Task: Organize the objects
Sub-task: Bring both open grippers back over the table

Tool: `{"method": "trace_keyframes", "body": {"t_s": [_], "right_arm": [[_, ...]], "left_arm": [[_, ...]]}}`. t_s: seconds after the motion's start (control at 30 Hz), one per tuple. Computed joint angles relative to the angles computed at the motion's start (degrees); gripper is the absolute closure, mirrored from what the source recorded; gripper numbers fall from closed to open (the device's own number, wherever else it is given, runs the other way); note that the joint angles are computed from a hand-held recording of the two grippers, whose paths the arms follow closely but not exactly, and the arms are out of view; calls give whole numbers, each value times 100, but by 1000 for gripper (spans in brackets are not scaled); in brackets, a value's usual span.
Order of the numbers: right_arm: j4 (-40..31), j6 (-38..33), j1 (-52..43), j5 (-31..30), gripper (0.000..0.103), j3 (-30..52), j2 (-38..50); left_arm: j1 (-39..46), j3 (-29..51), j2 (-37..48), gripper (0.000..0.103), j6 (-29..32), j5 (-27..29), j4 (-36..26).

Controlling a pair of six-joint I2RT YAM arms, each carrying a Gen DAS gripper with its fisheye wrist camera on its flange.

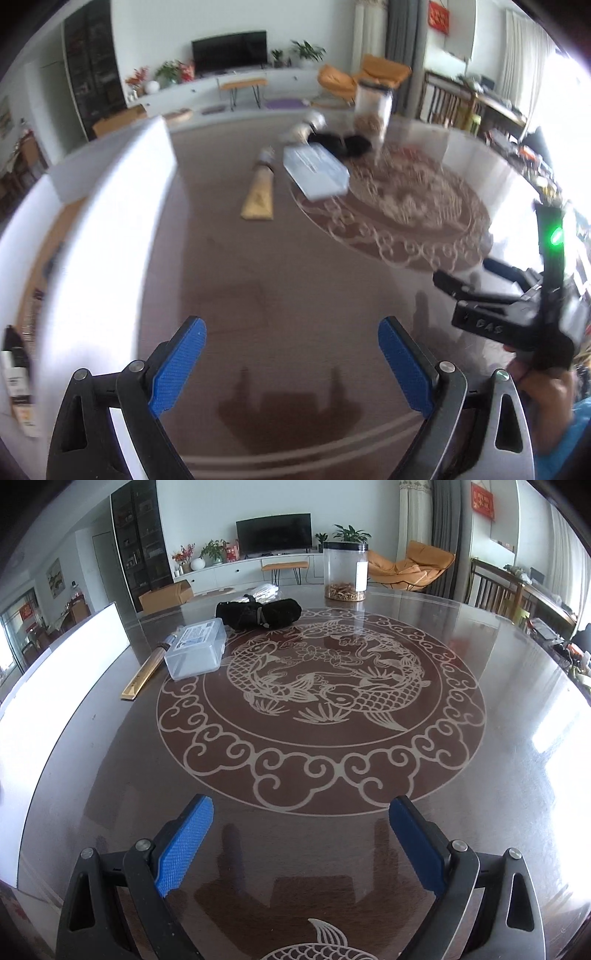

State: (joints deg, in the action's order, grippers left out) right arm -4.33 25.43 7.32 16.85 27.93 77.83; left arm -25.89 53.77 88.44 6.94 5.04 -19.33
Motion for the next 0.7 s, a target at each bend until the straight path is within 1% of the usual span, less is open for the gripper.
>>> {"method": "trace_keyframes", "body": {"t_s": [0.07, 0.17, 0.3, 0.47, 0.7], "right_arm": [[-48, -3, 14, -18, 7, 33, 57], [-88, -37, 23, -62, 6, 126, 231], [-138, -75, 88, -35, 3, 213, 380], [-189, -83, 156, 15, 0, 294, 503], [-201, -71, 171, 24, 0, 302, 504]], "left_arm": [[-190, 27, 375, 8, -102, -218, 258], [-262, 128, 737, 8, -186, -337, 423], [-217, 185, 1000, 8, -246, -453, 556], [-80, 170, 1132, 8, -236, -440, 610], [36, 118, 1110, 7, -292, -293, 656]]}}
